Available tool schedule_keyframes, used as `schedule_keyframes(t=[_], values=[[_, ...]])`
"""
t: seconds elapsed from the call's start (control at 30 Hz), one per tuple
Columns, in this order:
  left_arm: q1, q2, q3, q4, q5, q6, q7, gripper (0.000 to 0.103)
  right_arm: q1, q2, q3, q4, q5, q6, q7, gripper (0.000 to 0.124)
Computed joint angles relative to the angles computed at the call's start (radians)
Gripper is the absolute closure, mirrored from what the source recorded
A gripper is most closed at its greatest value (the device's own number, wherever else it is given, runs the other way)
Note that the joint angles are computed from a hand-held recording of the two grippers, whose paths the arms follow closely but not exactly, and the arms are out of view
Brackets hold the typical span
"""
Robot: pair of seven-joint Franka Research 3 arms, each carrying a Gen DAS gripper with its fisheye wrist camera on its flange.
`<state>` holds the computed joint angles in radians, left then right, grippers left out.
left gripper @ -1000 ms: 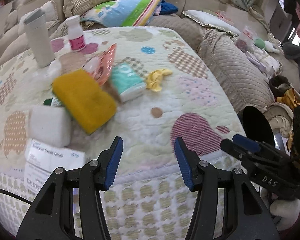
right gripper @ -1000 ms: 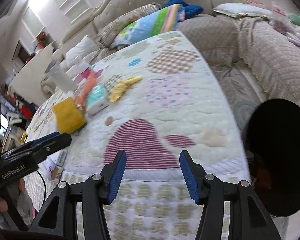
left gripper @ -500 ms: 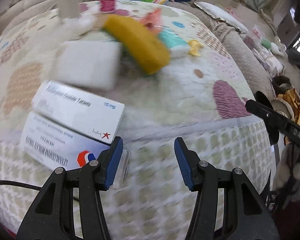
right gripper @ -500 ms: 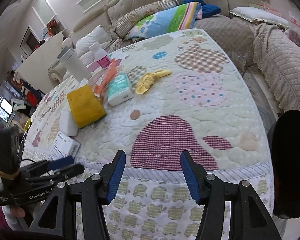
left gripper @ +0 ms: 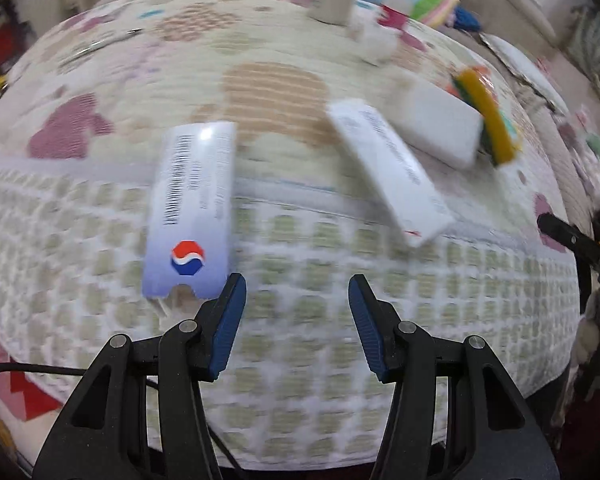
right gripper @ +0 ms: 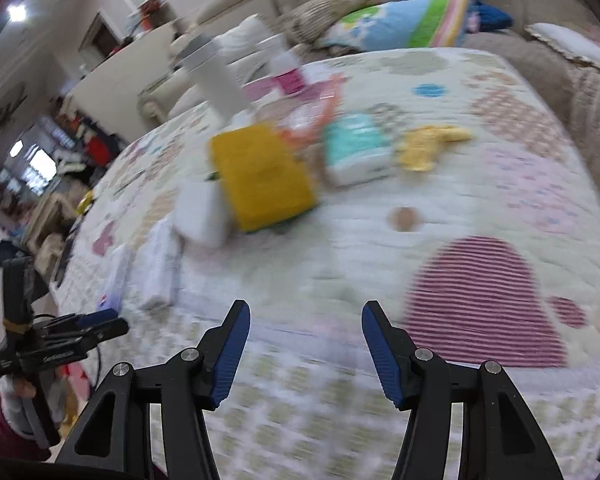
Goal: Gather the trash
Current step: 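Grasp the white Levamlodipine box with the left gripper, then grasp the Escitalopram Oxalate box with the right gripper while the left holds its box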
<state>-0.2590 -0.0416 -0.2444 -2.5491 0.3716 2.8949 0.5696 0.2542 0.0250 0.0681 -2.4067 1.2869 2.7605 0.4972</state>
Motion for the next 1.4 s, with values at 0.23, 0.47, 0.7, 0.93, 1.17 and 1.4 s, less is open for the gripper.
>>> schedule_keyframes(t=[0.23,0.47,0.7,0.93,1.17,1.4], values=[[-0.002,-0.135,0.022,-0.116,-0.101,0.071,0.083,0.051,0.070,0.095,0.069,0.123,-0.071,-0.043,0.032,0.068],[0.169,-0.165,-0.081,-0.118,0.160,0.033,-0.115,0.051,0.147,0.258,0.101,0.279,-0.335,0.044,0.241,0.068],[0.203,-0.044,-0.035,-0.043,0.360,0.052,-0.277,0.050,0.118,0.331,0.148,0.335,-0.478,0.090,0.350,0.073],[0.133,0.046,0.030,0.026,0.358,0.042,-0.216,0.050,0.077,0.240,0.180,0.213,-0.477,0.101,0.304,0.077],[0.101,0.064,0.062,0.055,0.446,0.011,-0.316,0.054,0.105,0.225,0.185,0.159,-0.438,0.216,0.258,0.074],[0.071,0.055,0.046,0.070,0.471,0.022,-0.365,0.056,0.051,0.186,0.232,0.140,-0.226,0.191,0.075,0.079]])
